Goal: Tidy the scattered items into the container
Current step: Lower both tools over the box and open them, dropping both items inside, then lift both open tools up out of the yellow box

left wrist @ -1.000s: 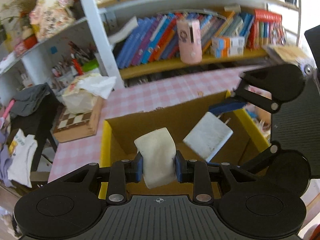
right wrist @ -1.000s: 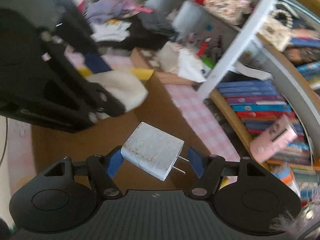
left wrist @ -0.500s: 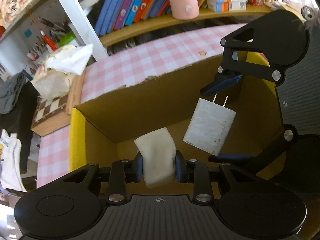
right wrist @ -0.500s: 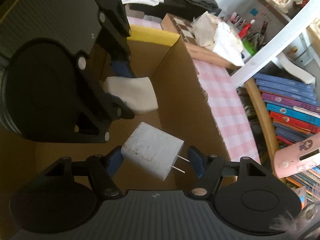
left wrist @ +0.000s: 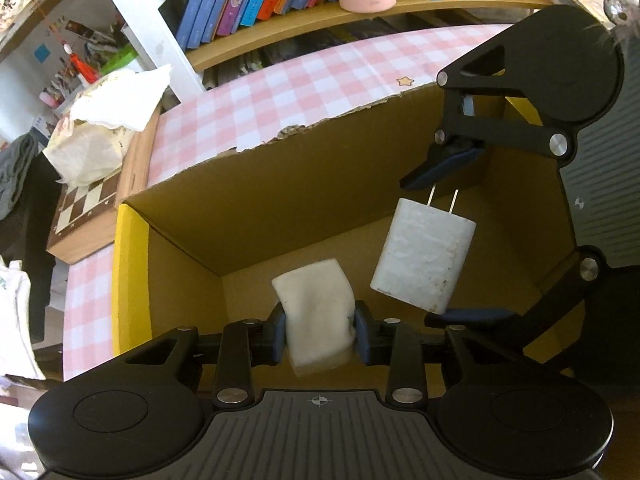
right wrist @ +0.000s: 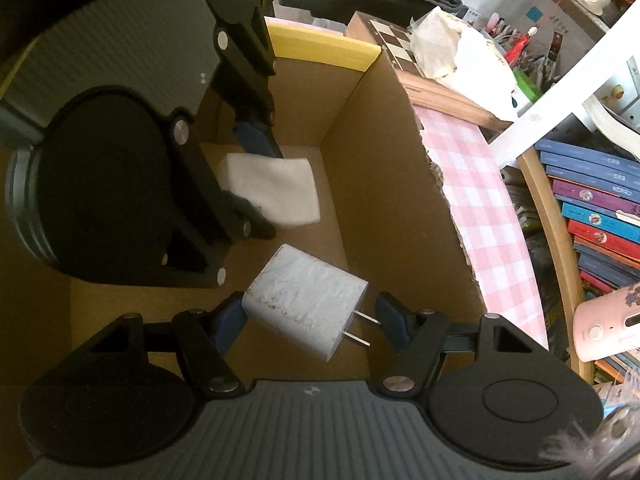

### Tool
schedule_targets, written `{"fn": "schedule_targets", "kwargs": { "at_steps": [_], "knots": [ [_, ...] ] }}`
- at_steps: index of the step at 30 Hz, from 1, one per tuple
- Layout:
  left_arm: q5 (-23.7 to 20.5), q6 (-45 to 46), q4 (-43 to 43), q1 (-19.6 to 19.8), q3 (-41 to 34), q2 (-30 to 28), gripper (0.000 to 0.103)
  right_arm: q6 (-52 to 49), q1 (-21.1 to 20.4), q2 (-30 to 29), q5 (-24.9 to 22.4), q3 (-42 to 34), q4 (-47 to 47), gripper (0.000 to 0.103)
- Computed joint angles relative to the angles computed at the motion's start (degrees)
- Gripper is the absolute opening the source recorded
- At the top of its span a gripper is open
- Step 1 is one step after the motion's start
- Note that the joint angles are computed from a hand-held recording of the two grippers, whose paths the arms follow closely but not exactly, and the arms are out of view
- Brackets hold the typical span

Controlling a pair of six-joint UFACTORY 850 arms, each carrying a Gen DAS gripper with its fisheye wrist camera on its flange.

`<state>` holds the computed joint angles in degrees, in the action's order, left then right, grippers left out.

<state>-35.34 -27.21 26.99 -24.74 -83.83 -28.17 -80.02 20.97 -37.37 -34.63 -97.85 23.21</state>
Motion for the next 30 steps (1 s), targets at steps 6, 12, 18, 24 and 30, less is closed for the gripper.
{"fn": "schedule_targets", "kwargs": {
  "at_steps": [6, 12, 18, 24, 30],
  "knots": [
    [0.38, 0.07, 0.01, -0.14, 0.54, 0.41, 0.039, -1.28, -0.31, 0.05, -0.36, -0.12, 2.08, 0.073],
    [1.33, -5.42, 5.40, -0.80, 1.75, 1.61, 0.062, -2.83, -0.50, 0.26, 0.98, 0.05, 4.15, 0.084],
    [3.41, -13.35, 12.72, -1.38, 5.29, 5.75, 0.071, -6.80, -2.11, 3.38, 2.66, 2.60, 12.24, 0.084],
    [4.15, -25.44, 25.27, -3.76, 10.21, 11.21, 0.076, -10.79, -3.78, 8.72, 5.15, 7.78, 23.99, 0.085],
    [1.84, -39.55, 36.88, -7.06, 15.70, 17.39, 0.077, -17.22, -4.08, 16.72, 9.74, 17.37, 37.11, 0.085]
  ]
}}
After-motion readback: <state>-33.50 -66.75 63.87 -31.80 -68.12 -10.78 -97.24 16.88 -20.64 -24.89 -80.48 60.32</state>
